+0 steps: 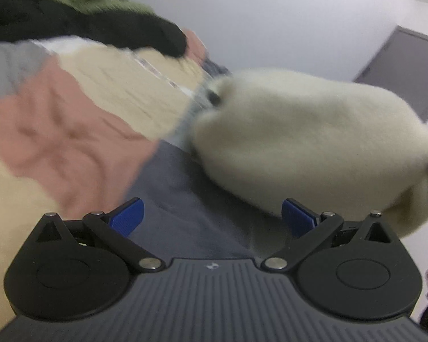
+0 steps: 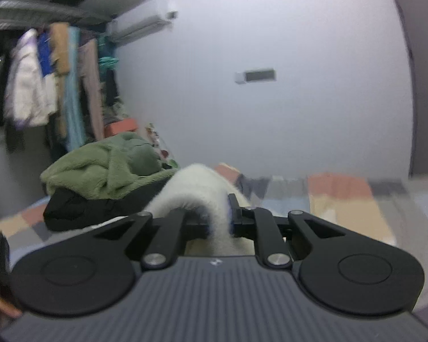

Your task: Fold large clothes

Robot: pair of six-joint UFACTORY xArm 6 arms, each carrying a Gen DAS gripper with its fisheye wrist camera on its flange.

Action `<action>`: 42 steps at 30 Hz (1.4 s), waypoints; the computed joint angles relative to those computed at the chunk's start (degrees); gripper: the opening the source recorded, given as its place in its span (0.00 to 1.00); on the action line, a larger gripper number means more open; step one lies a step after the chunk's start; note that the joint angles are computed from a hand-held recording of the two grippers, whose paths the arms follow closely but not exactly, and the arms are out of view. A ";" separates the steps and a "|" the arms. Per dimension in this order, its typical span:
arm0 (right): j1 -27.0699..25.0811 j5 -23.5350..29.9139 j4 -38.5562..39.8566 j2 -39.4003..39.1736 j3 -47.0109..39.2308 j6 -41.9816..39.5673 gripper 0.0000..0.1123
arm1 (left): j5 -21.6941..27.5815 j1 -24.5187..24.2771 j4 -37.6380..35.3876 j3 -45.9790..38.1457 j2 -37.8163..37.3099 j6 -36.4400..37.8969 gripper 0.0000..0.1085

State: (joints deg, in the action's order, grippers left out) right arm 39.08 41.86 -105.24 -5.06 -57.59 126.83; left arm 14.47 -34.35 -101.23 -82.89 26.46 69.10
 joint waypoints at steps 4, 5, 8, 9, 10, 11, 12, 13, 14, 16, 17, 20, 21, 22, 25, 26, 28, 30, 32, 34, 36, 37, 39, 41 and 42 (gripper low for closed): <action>-4.16 -4.62 0.49 1.54 0.60 6.24 0.14 | 8.10 1.02 1.82 -6.27 5.88 -7.00 0.95; -5.29 -5.59 1.19 2.24 0.51 6.59 0.14 | 9.83 1.23 1.74 -8.26 7.72 -8.75 0.95; -7.70 -6.59 6.15 3.89 0.72 3.37 0.15 | 12.17 1.46 2.70 -14.99 13.79 -14.44 0.95; -8.79 -7.18 8.21 4.97 0.39 2.45 0.15 | 13.36 1.70 2.66 -17.34 15.90 -15.94 0.95; -10.07 -8.42 10.15 5.93 0.13 2.25 0.15 | 14.37 1.98 2.57 -19.27 17.63 -17.07 0.95; -11.78 -10.68 11.28 7.12 -0.23 3.57 0.15 | 14.94 2.07 2.60 -21.51 19.47 -18.16 0.93; -13.16 -12.76 11.28 7.54 0.04 5.48 0.15 | 15.43 2.15 2.54 -23.31 20.87 -18.68 0.85; -14.67 -15.19 10.82 8.81 -0.46 7.66 0.15 | 16.74 2.42 2.49 -25.30 22.34 -19.11 0.79; -15.62 -16.58 10.11 9.00 0.00 8.90 0.15 | 18.41 2.79 2.56 -26.95 23.53 -19.78 0.65; -16.31 -17.38 9.83 10.62 -0.80 8.61 0.15 | 20.83 3.57 2.29 -29.16 25.03 -20.89 0.48; -16.53 -17.42 9.05 10.98 -1.07 8.44 0.15 | 21.03 3.92 2.08 -28.88 24.60 -20.23 0.33; -15.91 -16.33 8.47 10.58 -1.20 7.32 0.15 | 20.47 4.50 -2.03 -27.28 22.61 -16.27 0.17; -15.60 -15.96 7.93 10.27 -1.11 7.72 0.15 | 20.46 4.80 -4.50 -26.07 21.45 -14.20 0.15; -15.55 -16.05 6.85 9.80 -0.93 8.68 0.15 | 20.27 5.08 -7.46 -24.74 20.10 -11.64 0.14; -14.52 -15.19 1.43 6.70 1.13 13.70 0.14 | 20.59 5.86 -14.82 -19.53 15.06 -4.72 0.13; -13.80 -14.42 -0.38 5.15 2.27 14.78 0.14 | 21.34 6.38 -16.95 -16.75 12.56 -2.28 0.13; -11.19 -11.48 -2.52 1.99 4.56 14.36 0.13 | 22.60 7.07 -21.13 -12.27 8.43 2.32 0.12; -8.89 -8.74 -4.32 -0.56 6.54 14.52 0.13 | 24.46 7.71 -24.55 -6.87 3.55 6.64 0.12; -5.81 -4.67 -5.90 -3.37 8.81 15.11 0.13 | 26.06 8.06 -27.21 -1.59 -1.75 9.91 0.12; -2.27 0.80 -9.12 -6.08 11.35 18.81 0.13 | 28.90 8.67 -30.16 4.83 -7.74 13.70 0.12; 1.19 6.48 -11.31 -8.07 13.20 19.35 0.13 | 30.89 9.01 -31.95 9.80 -12.87 16.61 0.12; 2.91 9.16 -12.80 -9.18 14.16 19.44 0.13 | 32.28 9.40 -32.51 13.08 -16.17 18.00 0.12; 5.68 13.58 -15.42 -11.53 16.17 20.41 0.13 | 34.29 10.06 -32.44 18.51 -22.17 19.88 0.12; 7.26 15.86 -17.13 -13.34 17.64 21.80 0.13 | 34.84 10.44 -31.44 22.56 -27.42 21.62 0.12; 7.70 16.26 -17.59 -13.99 18.03 21.88 0.13 | 34.64 10.51 -31.02 24.20 -29.64 22.67 0.12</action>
